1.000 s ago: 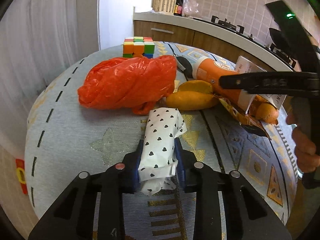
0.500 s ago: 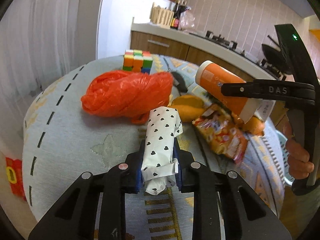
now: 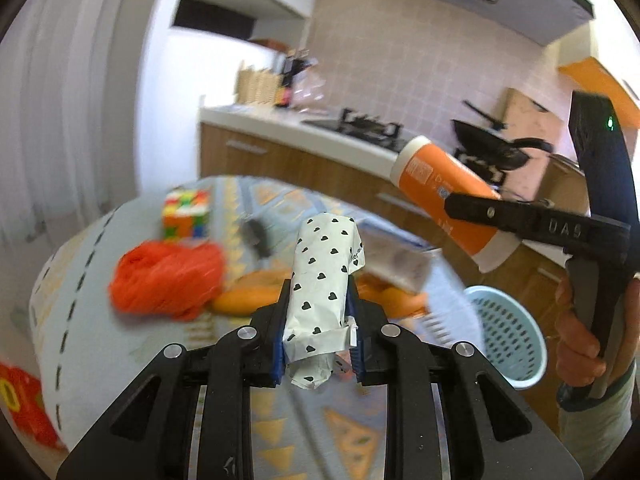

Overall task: Collect trash
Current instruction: 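Carry both items over the wastebasket and open both grippers to drop them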

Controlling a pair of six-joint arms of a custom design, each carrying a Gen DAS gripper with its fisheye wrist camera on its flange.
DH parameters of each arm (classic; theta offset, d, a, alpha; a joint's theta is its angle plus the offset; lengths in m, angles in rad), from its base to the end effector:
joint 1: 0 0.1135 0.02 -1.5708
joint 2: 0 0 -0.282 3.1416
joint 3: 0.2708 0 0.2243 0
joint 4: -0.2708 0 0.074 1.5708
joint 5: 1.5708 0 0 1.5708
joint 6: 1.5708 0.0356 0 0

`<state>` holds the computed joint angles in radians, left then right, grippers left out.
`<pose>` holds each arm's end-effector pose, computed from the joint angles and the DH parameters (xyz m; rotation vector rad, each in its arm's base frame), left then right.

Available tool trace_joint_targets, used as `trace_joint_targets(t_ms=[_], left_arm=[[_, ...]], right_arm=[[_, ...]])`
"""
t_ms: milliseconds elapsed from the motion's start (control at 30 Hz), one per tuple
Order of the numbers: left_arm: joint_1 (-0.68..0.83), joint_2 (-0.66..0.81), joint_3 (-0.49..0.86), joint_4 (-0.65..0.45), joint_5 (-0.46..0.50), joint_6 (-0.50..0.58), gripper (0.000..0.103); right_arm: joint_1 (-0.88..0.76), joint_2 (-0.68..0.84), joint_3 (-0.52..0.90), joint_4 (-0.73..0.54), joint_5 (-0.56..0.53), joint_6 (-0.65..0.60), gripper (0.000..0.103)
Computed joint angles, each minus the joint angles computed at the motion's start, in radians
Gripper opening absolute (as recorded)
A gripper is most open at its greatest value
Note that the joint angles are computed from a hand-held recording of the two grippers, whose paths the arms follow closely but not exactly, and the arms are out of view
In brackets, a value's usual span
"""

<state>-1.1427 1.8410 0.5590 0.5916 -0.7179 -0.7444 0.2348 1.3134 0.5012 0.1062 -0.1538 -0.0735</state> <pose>0.1426 -0.2560 0.1310 0.0506 2.0873 -0.3313 0.2161 0.0573 0.1998 -0.4299 2.2392 0.2597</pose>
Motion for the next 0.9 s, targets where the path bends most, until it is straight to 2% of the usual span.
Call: trace_joint_targets(t_ms=[133, 233, 400, 600, 667, 900], left_arm=[[-0.028, 0.032, 0.138, -0.037, 0.043, 0.079, 0.022], [-0.050, 0.088, 0.268, -0.091, 0.072, 0.129, 0.022], [-0.075, 0.208, 0.498, -0.190, 0.144, 0.191, 0.022], [-0.072, 0.406, 0.804, -0.324, 0.284, 0.210, 0.022], [-0.068, 0.493, 0.941, -0.408, 0.342, 0.205, 0.022], [-0.077, 0.788, 1.412, -0.698, 0.465, 0.189, 0.022]], right_arm=[[-0.223, -0.146, -0.030, -0.103, -0.093, -0.094, 0.069], [-0.424, -0.199, -0.038, -0.156, -0.179, -0.174, 0.069], [-0.764, -0.157, -0.022, -0.217, -0.336, -0.332, 0.069], [-1.078, 0.022, -0.002, -0.208, -0.432, -0.511, 0.069], [-1.152, 0.093, 0.003, -0.189, -0.445, -0.557, 0.069], [-1.307, 0.449, 0.101, -0.116, -0.373, -0.649, 0.070]])
